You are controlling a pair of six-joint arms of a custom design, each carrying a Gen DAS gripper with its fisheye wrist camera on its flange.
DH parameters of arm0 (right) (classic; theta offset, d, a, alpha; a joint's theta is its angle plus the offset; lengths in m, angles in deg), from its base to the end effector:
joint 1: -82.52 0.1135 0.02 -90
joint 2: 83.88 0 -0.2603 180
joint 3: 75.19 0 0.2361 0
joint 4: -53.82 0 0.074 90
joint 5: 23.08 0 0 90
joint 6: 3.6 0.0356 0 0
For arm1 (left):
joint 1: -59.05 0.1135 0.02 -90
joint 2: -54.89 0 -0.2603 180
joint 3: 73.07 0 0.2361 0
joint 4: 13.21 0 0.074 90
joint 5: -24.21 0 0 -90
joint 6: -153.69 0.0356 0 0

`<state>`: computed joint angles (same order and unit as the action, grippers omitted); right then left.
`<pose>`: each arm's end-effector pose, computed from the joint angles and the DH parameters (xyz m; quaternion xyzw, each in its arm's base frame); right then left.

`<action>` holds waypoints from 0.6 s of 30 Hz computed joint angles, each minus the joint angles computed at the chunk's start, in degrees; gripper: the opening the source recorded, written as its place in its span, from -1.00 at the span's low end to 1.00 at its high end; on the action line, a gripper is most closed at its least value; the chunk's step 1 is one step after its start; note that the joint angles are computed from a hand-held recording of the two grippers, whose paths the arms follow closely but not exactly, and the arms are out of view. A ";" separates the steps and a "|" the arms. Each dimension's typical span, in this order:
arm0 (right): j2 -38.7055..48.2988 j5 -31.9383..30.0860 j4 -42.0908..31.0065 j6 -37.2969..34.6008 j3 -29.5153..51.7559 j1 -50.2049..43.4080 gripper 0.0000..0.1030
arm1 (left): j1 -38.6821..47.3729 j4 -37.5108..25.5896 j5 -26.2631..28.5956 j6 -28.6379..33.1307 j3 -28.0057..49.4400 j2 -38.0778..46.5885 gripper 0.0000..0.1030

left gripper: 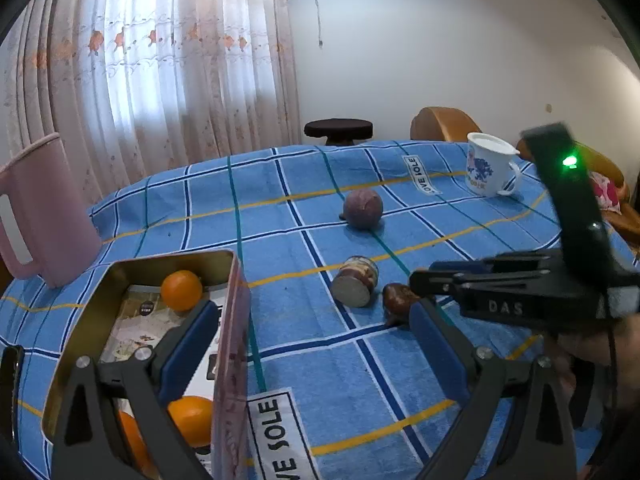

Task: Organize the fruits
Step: 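Grasp the reddish-brown oval fruit with the left tool while the right tool grasps a small yellow-green fruit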

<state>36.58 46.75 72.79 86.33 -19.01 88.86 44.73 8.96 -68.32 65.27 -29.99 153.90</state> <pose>0.3266 0.0486 0.0488 -0.1174 0.9055 0.1822 0.3649 0.2757 -0.0688 0.1141 0.1116 0.8747 -0.0329 0.4705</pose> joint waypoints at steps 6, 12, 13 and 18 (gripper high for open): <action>-4.11 14.81 8.77 -3.95 -7.58 4.20 -0.49 | -1.36 -1.55 0.30 -0.38 2.03 1.42 0.91; -5.33 19.49 11.96 -6.40 -10.33 2.77 -0.49 | -3.34 -6.06 2.28 -2.08 6.64 4.08 0.67; -5.32 19.72 12.05 -6.52 -10.34 2.60 -0.49 | -3.50 -6.88 2.98 -2.23 7.51 4.75 0.50; -5.52 18.38 12.60 -5.81 -10.90 1.16 -0.49 | -4.40 -14.55 6.68 -2.98 14.19 9.20 0.21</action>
